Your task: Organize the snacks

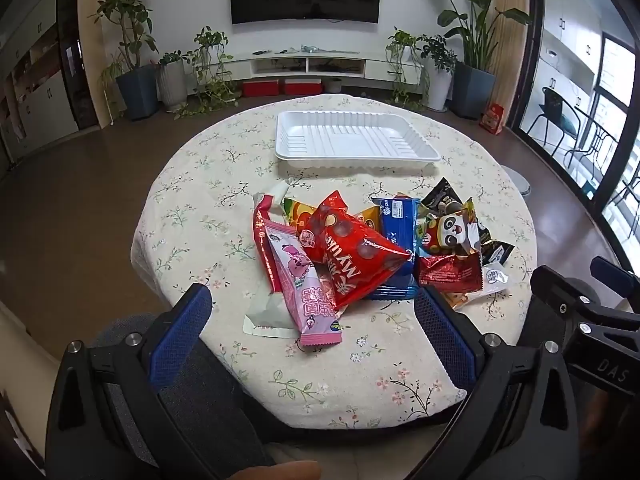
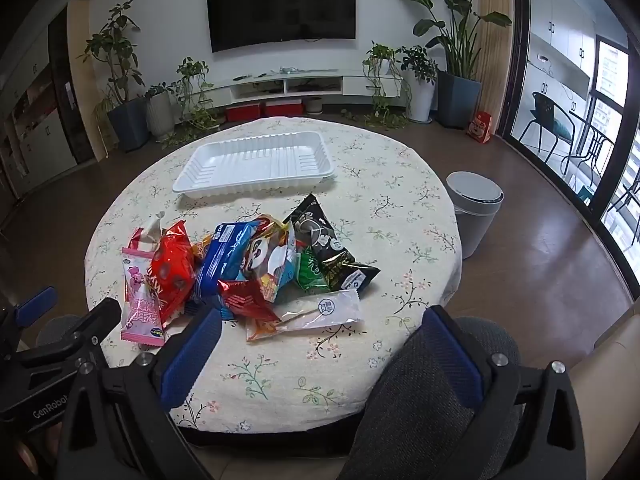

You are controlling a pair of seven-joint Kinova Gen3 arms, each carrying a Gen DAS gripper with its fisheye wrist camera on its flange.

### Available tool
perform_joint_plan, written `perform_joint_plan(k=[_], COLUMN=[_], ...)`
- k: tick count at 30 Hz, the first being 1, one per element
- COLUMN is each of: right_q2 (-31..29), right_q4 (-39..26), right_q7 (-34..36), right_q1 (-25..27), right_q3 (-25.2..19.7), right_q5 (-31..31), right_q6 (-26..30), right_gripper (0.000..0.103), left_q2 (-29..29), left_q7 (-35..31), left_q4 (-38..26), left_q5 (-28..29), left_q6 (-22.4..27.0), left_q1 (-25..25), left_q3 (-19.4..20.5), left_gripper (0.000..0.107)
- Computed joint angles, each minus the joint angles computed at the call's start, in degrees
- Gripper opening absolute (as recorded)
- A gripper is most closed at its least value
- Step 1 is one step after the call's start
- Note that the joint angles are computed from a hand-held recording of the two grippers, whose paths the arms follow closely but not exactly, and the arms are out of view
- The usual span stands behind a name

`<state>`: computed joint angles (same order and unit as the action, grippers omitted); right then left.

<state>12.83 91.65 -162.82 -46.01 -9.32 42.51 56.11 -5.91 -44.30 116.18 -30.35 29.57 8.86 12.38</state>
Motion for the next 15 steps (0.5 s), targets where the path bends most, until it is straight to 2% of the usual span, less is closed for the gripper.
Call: perform_joint_plan(k=[5,9,15], right_q2=[0.27,0.18,0.53], right_q4=[0.18,0.01,-0.43], right_q7=[0.0,0.29,0.57], right_q1=[0.12,-0.02,-0.04], right_q3=[0.06,0.06,0.17], right_q5=[-0.11,-0.19,-0.37], right_q6=[-0.23,0.08,0.34], right_gripper=[0.103,0.103,0.103], left_q2=[-1.17,-0.12,-0.1], left_q7=[-0.88,-2.3,-1.57], left_q4=[1.14,-0.28,-0.28], left_q5=[1.48,2.74,2.39], left_q6=[-1.61,0.35,0.47], left_q1=[-0.75,-0.67,-0.4], left_q3=[-0.61,-0.32,-0.49], left_gripper=[0.103,0.103,0.103])
